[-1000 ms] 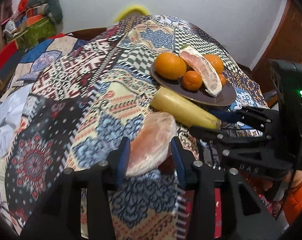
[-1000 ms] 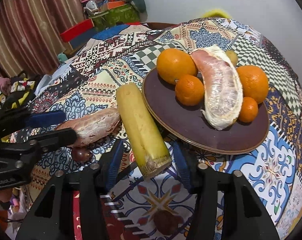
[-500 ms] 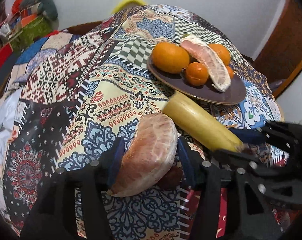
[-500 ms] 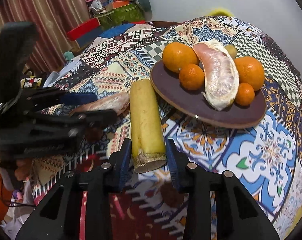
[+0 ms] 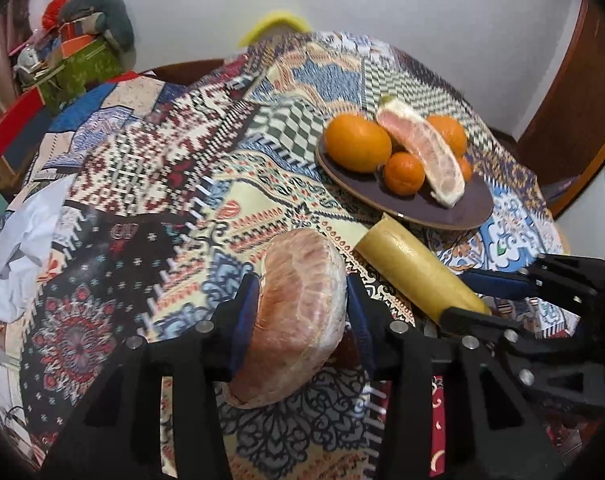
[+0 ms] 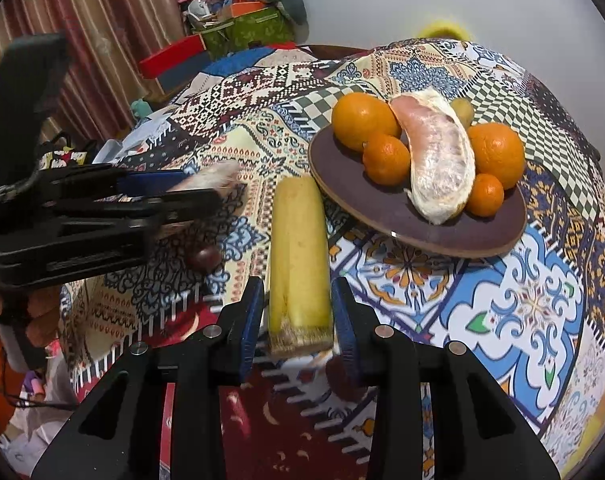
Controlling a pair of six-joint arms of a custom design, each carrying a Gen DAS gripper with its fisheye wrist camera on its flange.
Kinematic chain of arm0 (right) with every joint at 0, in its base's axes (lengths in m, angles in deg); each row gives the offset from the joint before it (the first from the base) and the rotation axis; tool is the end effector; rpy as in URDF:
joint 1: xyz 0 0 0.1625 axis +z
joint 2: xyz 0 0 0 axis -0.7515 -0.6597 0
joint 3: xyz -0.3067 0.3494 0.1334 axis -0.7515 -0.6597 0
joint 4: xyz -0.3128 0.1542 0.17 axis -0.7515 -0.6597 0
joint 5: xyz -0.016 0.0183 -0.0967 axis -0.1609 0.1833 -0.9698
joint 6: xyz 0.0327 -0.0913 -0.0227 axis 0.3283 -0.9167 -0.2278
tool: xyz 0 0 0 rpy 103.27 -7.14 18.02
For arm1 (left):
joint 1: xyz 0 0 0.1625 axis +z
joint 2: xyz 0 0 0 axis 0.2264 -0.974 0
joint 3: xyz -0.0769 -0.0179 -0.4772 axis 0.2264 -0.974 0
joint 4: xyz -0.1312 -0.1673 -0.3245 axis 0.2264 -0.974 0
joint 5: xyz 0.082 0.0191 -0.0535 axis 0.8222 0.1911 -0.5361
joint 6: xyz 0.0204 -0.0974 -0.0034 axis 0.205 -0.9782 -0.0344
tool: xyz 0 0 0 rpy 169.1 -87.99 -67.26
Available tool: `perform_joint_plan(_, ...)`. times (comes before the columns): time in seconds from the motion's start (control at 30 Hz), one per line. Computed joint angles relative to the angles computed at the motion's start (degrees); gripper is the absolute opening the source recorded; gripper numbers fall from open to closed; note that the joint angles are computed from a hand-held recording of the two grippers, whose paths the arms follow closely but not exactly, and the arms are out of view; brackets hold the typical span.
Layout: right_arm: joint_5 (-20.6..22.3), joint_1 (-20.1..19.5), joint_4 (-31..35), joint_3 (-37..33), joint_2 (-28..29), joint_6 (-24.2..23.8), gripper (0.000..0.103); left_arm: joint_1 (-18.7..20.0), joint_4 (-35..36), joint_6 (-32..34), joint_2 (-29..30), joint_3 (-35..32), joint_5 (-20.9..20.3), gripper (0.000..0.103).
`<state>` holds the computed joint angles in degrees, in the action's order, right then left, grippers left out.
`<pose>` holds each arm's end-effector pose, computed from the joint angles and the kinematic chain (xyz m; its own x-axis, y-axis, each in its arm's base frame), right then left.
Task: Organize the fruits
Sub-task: 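Carry the pomelo segment and yellow stick toward the plate with both tools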
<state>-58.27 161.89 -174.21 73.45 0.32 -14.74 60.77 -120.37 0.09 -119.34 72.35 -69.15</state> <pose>0.3986 -0.7459 0.0008 -0.8158 -0.1145 0.5670 -0.3903 0.8323 -0.3936 -0.0714 -0.8667 0.3126 -0.6397 0.5890 -0.4938 0.7111 0.6974 -0.0894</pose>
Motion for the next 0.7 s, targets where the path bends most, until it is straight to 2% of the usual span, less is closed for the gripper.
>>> perform_joint_plan(0.37, -1.32, -0.81, 7.45, -11.22, 4.81, -1.51, 0.032, 0.09, -3.16, 0.31, -2.34, 2.67, -1.57, 0.044)
perform_joint_plan(0.7, -1.25, -0.61, 7.26, -10.98, 4.61, -2.15, 0.032, -0.16, -3.85, -0.18, -3.11, 3.62, -2.49, 0.043)
